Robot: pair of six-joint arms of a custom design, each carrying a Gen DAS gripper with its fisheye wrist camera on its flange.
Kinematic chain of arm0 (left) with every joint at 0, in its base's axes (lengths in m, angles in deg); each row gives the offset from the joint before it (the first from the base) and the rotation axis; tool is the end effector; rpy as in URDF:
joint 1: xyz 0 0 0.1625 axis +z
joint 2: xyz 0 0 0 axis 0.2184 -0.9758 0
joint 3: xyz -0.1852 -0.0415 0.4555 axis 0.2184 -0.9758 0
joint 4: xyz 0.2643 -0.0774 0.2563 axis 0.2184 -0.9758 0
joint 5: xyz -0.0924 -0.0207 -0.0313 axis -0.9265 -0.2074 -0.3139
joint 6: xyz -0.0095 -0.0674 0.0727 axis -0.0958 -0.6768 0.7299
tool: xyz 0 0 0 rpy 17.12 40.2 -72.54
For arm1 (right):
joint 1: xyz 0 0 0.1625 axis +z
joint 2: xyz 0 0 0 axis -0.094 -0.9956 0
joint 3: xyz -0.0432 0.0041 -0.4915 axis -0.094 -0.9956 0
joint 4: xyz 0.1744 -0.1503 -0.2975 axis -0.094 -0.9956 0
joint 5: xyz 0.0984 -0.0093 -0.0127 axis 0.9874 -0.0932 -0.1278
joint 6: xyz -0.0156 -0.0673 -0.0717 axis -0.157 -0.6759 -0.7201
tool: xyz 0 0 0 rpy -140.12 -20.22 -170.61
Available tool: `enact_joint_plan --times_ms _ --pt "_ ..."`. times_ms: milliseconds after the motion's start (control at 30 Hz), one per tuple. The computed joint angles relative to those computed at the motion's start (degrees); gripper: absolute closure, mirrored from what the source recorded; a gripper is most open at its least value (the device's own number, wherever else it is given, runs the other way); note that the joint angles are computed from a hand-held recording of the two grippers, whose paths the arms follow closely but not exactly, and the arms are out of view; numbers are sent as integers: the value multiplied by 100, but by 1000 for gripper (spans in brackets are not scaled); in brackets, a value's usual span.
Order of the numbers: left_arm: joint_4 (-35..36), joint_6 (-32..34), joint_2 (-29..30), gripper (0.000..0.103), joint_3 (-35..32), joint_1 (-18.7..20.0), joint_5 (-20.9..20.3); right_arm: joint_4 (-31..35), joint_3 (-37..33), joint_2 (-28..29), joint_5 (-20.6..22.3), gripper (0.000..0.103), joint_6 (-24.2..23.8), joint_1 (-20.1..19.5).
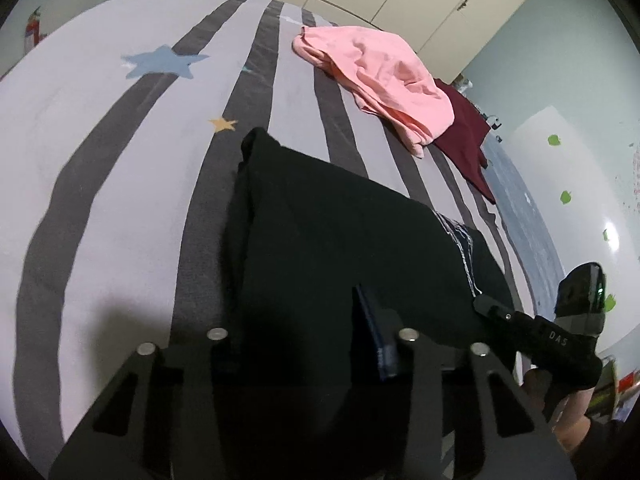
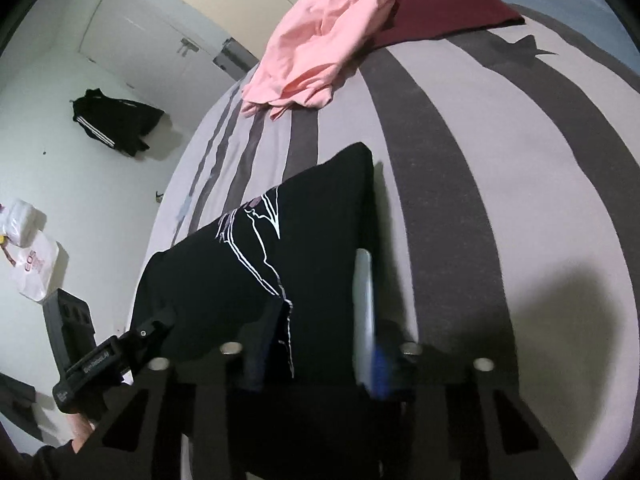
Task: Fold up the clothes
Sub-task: 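Grasp the folded sweatshirt with both grippers and lift it off the bed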
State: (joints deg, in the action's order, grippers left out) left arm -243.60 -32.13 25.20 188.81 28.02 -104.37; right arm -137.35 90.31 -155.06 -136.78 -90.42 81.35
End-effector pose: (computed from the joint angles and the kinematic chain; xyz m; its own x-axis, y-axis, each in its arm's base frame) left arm -0.2817 -0.4943 0.0870 -0.9501 -0.0005 -0.3120 0.1705 0.8365 -0.5208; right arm 0.0093 -0.5102 0.2920 -0.9842 -0.0542 0.1688 -0.1275 0.8778 -0.4617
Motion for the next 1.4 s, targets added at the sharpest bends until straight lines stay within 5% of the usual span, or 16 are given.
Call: enact_joint_plan --times_ms 133,300,767,1133,1267,1400 --pt "-13 92 -80 77 -33 -77 184 -183 -5 -26 -277 88 14 282" --pt "-288 294 -431 78 125 -49 417 -281 -58 -37 -285 89 140 688" --pt "887 1903 -2217 78 208 1159 1634 -1073 -1463 2622 -234 89 1146 2268" --pt "627 2542 -2117 78 -142 2155 1325 -830 -2495 3652 -654 89 1278 2650" --pt "312 2515 -1941 63 -141 2390 1196 -764 -2543 3740 -750 88 1192 2605" --pt "392 2115 -2044 44 -92 2321 1509 -809 -2445 3667 -786 84 1048 2559"
